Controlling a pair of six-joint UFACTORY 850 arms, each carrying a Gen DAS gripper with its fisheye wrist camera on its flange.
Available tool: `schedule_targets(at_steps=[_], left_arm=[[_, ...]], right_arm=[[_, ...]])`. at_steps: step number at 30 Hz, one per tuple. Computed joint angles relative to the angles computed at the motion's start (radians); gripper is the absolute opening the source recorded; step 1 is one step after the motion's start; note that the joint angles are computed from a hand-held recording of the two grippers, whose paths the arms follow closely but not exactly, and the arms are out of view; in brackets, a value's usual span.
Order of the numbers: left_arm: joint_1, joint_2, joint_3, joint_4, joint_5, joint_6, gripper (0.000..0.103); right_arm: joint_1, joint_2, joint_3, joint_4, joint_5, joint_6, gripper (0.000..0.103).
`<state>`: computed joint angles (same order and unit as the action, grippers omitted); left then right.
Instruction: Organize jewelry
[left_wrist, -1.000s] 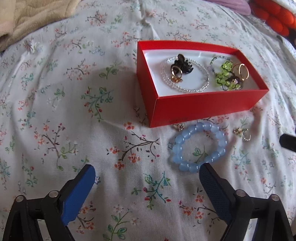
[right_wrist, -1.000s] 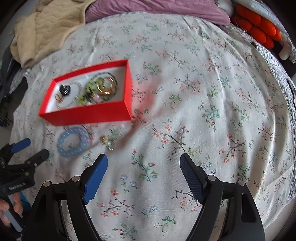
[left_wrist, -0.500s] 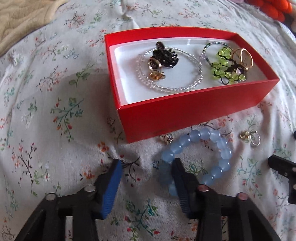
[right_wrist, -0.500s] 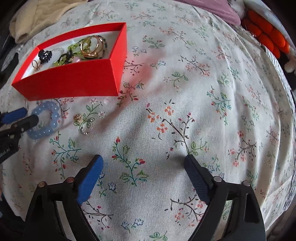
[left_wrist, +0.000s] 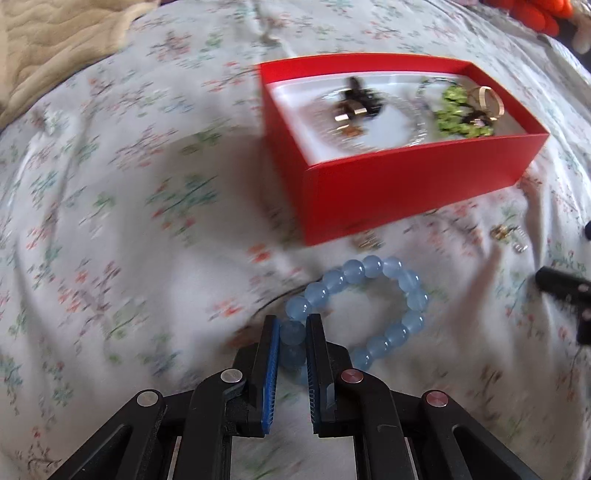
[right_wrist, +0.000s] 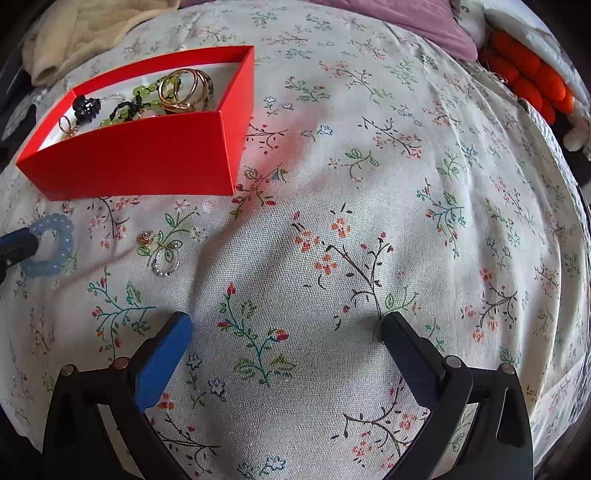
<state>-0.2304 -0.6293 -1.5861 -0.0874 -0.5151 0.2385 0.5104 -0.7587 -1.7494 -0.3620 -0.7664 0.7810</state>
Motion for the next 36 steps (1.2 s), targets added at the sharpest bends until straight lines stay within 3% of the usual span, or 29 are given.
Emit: schedule_targets(at_steps=[7, 14, 17, 25, 36], left_arm=[[0.058, 0.026, 0.032, -0.077, -0.016, 0.069, 0.01], [0.061, 0.04, 0.066, -0.176, 0.019, 0.221, 0.038], [0.055, 0.036, 0.063, -0.165, 0.03, 0.226, 0.04], [0.055, 0.022, 0.041, -0.165, 0.016, 0.201, 0.04], [0.059, 0.016, 0.03, -0.204, -0.009, 0.206, 0.009]], right_arm=[[0.012, -0.009, -0.017, -0.016, -0.007, 0.008, 0.103], [0.024, -0.021, -0.044, -0.032, 0.008, -0.001, 0.103], [0.031, -0.025, -0.049, -0.038, 0.034, -0.02, 0.103], [0.053, -0.051, -0.095, -0.036, 0.069, -0.092, 0.087], [0.051, -0.05, -0.101, 0.07, 0.121, -0.243, 0.041]])
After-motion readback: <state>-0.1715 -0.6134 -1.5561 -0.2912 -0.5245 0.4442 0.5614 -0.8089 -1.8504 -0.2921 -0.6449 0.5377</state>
